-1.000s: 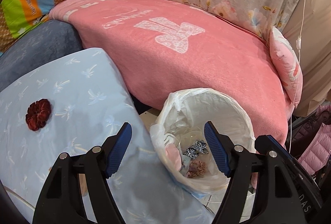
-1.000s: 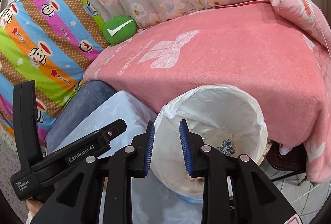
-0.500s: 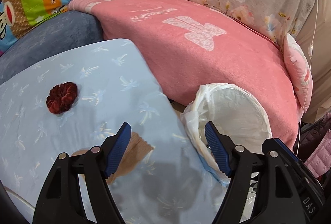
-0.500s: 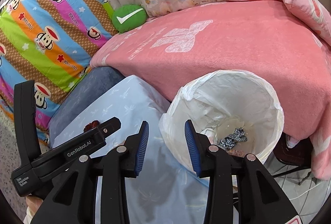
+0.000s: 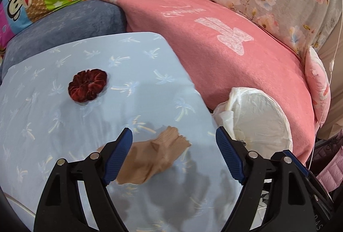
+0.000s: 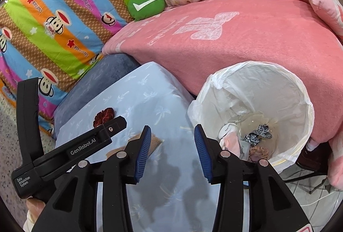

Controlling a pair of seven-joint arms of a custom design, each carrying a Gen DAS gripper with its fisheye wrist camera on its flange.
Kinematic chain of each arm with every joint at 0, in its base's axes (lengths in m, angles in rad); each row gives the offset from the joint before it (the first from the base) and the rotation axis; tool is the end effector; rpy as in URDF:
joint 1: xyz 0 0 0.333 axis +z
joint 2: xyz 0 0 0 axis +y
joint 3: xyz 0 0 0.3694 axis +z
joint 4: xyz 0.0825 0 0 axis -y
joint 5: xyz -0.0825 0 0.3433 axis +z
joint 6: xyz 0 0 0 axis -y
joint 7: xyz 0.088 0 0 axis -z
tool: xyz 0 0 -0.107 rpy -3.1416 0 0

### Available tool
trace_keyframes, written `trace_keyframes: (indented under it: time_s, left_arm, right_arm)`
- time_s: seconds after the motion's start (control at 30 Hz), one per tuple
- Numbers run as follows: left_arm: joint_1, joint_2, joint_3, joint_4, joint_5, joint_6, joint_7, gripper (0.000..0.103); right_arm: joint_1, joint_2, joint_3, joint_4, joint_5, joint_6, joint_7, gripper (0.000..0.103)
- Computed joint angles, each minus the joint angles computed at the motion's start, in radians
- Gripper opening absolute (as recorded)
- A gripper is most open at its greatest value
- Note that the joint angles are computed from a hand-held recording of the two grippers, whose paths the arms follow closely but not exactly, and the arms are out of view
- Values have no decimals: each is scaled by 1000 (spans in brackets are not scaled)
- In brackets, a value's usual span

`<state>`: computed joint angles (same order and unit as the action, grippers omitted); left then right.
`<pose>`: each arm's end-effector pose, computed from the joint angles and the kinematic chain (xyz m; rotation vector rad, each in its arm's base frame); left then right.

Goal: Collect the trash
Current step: 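Move both open tools back over the beige sock and red scrunchie, then grasp the beige sock with the right tool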

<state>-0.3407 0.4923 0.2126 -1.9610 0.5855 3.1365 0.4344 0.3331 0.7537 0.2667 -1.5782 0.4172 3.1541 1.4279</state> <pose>0.6377 -0.1512 0.3712 -2.1775 1.5020 -0.8102 0.6692 0.3432 0.3613 -1.7577 1.4784 -0.1946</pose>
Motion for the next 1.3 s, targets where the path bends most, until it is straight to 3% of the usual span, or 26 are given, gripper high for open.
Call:
trace_keyframes:
  time_s: [0.13, 0.27, 0.7, 1.0, 1.3]
  left_arm:
    - [-4, -7, 29, -31, -3, 13, -18, 79]
    - [-40, -13, 98, -63, 13, 16, -58, 82]
    - [-37, -25, 195, -149, 34, 28, -121, 82]
    - [45, -5, 155, -149, 12, 17, -100, 83]
    - [117, 44, 96, -58, -19, -21, -44, 86]
  right_arm:
    - [25, 14, -15, 22, -11, -29, 5, 43]
    - [57, 27, -36, 43, -23, -56, 9, 49]
    - [167, 150, -115, 233, -82, -228, 65, 60]
    - [216, 270, -118, 422, -130, -373, 65, 65]
    - [268, 440, -196, 753, -199, -551, 184, 65]
